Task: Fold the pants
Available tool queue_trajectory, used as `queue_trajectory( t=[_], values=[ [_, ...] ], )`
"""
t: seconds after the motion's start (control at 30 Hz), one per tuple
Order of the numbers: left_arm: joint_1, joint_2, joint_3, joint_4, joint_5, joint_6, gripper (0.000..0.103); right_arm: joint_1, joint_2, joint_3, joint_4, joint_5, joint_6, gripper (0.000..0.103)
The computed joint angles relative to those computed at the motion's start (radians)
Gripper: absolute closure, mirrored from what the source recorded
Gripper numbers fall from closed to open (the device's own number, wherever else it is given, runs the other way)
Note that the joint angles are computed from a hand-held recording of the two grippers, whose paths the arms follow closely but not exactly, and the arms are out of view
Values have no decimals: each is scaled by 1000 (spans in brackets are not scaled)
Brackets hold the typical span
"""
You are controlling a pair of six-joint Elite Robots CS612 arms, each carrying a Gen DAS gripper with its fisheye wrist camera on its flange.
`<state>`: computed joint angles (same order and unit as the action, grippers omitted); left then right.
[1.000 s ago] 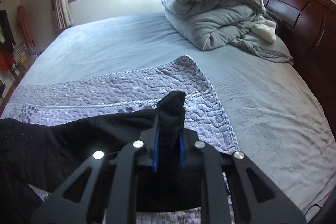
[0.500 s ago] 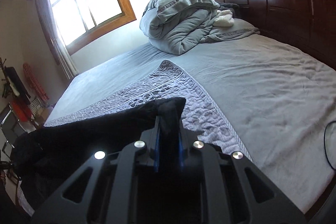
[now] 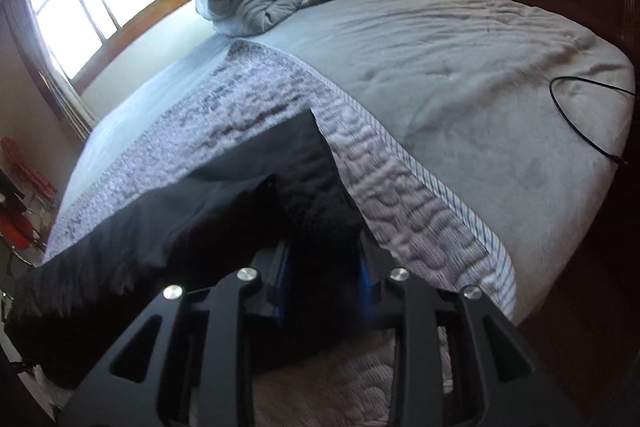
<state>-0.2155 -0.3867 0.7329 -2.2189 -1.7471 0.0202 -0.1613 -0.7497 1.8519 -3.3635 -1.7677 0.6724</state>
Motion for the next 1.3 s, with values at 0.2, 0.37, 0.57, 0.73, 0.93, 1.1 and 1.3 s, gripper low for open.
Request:
queue_trajectory(
  t=[0.2,0.37,0.57,0.73,0.93,1.1,1.3],
  values=[
    [24,-100,191,-139,-33,-91,35,30,-21,20,102,-88,64,33],
    [37,-121,263,-226,-286,-161,26,64,-43,32,107,-127,93,20],
    [31,-72,219,-243,-398,-252,27,101,-57,30,116,-149,98,20],
    [15,5,79,-135,-374,-351,83,138,-52,18,62,-125,83,20],
    [3,21,67,-310,-384,-455,97,171,-12,-35,19,90,62,34],
    [-18,9,69,-485,-323,-375,97,169,59,-98,-90,355,191,43],
    [-9,29,90,-275,-233,-321,95,174,100,-157,4,454,236,52]
  ],
)
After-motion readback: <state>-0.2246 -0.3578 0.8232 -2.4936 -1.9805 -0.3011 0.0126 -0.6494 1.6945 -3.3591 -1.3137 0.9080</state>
